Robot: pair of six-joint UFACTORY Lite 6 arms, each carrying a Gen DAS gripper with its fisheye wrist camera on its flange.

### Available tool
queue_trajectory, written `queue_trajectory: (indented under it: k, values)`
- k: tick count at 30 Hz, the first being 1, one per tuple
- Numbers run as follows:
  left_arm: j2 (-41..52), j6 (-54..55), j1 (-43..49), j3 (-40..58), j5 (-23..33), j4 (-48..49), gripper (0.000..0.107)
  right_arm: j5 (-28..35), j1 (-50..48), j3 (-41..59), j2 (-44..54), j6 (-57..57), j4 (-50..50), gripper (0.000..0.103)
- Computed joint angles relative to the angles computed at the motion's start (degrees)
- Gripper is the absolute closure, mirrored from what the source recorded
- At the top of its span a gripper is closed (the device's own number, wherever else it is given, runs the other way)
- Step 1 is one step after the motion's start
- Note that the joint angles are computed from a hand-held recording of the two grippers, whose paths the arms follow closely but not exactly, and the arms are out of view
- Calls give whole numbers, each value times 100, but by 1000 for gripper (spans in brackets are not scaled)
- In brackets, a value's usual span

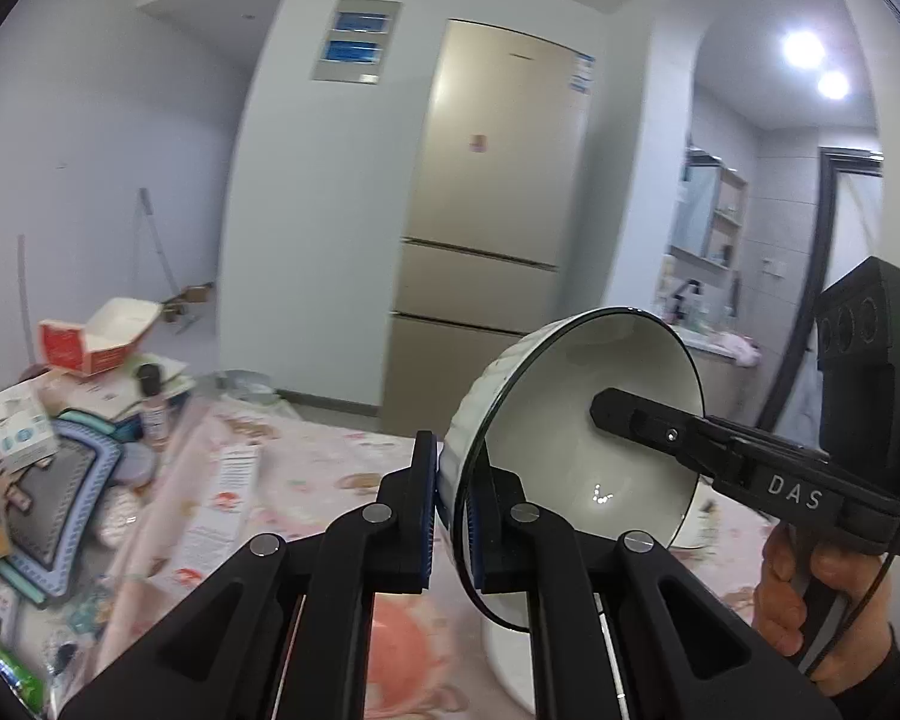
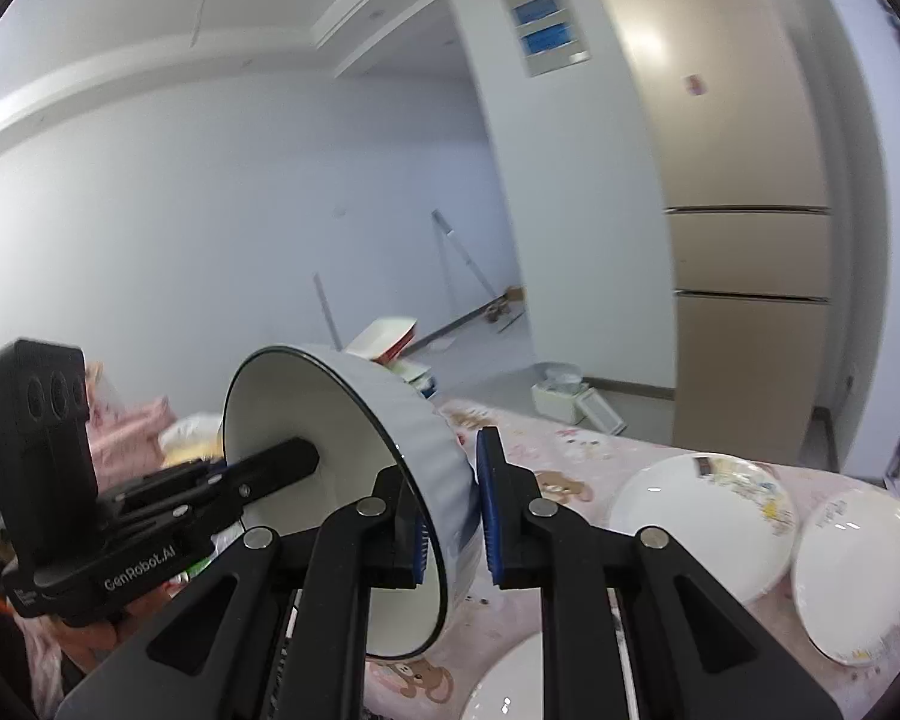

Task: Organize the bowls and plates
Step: 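Lift the white bowl with the left gripper and carry it over the pink bowl stack, then lower the white bowl onto the pink bowls and open the left gripper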

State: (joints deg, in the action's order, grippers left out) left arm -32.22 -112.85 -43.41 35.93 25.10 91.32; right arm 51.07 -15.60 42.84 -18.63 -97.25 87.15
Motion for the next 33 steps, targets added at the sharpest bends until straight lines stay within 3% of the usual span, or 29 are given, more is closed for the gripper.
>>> queue_trajectory:
  k: [5, 11, 17, 25, 27, 30, 33]
  values:
    - [148, -1225, 1091, -472, -767, 1164, 98, -719, 969, 277, 831, -418, 342, 89]
    - [621, -2349, 1581, -708, -972, 2228, 98, -312, 1099, 452, 2178, -846, 684, 89]
    - [1252, -1742, 1392, -642, -524, 1554, 98, -225, 1249, 955, 3331, -637, 470, 89]
    - [1391, -1441, 1649, -695, -742, 1235, 98, -548, 1525, 990, 3536, -813, 282, 89]
    - [1453, -1408, 1646, -679, -712, 1196, 98, -858, 1669, 866, 3397, -1031, 379, 90]
    - [1574, -778, 1511, -556, -472, 538, 98, -2009, 2263, 334, 2732, -2068, 1166, 90]
    - [1596, -679, 1443, -551, -303, 420, 98, -2463, 2576, 134, 2502, -2755, 1711, 93]
